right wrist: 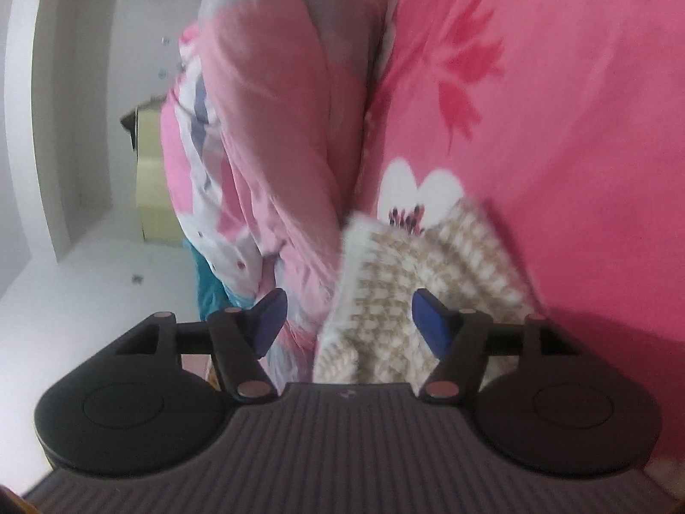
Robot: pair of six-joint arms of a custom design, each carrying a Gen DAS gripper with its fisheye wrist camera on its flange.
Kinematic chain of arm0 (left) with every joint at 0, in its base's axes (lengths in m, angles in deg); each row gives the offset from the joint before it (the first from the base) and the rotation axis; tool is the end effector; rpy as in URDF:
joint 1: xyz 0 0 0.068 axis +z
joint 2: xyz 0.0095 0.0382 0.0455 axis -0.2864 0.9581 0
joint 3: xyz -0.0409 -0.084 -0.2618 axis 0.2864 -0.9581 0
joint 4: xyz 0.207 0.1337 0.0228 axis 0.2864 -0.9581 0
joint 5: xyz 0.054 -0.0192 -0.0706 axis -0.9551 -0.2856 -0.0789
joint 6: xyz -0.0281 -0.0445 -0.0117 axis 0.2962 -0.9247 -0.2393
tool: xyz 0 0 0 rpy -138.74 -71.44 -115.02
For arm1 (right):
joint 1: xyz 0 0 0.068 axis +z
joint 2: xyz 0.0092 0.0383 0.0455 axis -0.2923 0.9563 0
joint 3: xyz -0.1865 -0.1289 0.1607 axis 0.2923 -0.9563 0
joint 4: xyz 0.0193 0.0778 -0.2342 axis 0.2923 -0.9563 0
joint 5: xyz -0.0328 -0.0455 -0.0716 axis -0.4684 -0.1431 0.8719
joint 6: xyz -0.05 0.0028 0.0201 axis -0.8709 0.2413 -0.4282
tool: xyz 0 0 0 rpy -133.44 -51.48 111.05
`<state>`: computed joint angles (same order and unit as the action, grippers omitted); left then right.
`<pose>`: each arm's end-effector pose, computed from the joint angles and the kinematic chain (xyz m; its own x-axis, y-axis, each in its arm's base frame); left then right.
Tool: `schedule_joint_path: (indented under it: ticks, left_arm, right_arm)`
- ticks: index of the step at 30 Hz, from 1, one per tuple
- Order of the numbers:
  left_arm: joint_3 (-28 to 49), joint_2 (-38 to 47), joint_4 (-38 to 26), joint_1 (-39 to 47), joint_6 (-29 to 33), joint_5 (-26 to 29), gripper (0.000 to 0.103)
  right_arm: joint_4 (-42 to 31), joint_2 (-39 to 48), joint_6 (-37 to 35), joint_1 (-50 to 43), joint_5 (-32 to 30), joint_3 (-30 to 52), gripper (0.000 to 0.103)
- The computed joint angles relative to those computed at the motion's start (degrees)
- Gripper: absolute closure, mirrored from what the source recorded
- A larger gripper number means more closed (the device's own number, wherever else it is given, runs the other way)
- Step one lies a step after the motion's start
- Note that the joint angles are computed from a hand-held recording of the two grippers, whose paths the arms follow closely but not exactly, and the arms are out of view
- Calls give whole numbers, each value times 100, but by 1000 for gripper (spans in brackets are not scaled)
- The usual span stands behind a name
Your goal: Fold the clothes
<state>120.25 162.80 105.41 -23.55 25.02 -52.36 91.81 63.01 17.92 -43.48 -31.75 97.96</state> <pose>0.2874 -0.0492 0.1981 -0.6096 -0.7008 -0.3705 -0.0609 0.5074 -0.8596 0.2973 -0.1134 0.1735 -0.6067 0.7891 -0.0965 0.1000 0.1961 0.9755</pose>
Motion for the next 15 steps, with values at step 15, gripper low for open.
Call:
schedule_joint_path:
  ticks: [15]
  left_arm:
    - [-2149,-6741,-4894,-897,469,-744,21]
  right_arm:
    - [-11258,-1683,-10225,-3518,-906,-358,25]
